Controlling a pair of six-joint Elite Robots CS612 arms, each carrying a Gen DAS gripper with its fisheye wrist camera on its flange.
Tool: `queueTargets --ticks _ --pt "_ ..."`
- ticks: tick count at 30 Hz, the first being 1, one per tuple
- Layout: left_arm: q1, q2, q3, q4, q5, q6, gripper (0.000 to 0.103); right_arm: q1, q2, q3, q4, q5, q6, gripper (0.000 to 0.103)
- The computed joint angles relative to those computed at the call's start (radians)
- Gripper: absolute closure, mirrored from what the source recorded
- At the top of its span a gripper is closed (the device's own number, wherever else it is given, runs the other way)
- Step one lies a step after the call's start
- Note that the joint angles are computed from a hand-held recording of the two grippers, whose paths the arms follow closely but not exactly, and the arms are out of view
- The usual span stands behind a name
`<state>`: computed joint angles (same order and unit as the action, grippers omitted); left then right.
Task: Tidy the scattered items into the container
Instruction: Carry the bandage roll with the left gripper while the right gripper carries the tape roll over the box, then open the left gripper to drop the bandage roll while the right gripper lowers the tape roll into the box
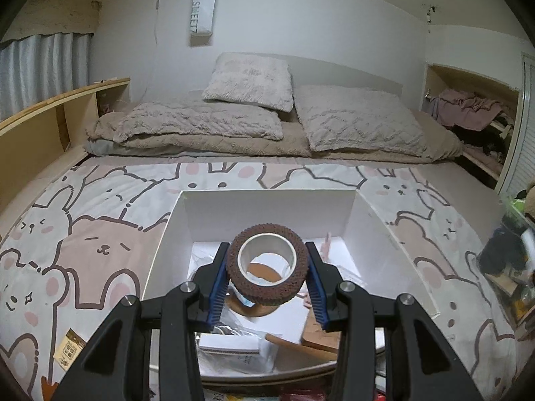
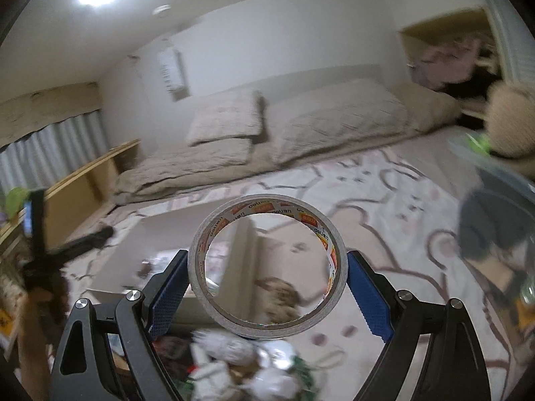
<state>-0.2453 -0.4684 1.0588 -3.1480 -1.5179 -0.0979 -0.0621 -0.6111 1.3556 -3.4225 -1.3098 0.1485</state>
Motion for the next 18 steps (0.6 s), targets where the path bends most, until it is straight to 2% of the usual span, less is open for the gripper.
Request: queueTargets --ticks 6,12,18 --pt "0.011 0.031 -0.053 0.061 -0.016 -0.025 0.061 0.031 -0.009 -0.038 0.008 0.023 -0.094 0.012" --pt "0.015 0.053 -0.097 0.119 -0.019 -0.02 0.061 0.045 -0.005 -0.074 0.04 0.07 -0.126 0.012" --pt "0.02 0.07 -0.132 0.182 -0.03 -0.034 0.061 0.057 0.016 -0.145 0.131 0.116 -0.137 0.012"
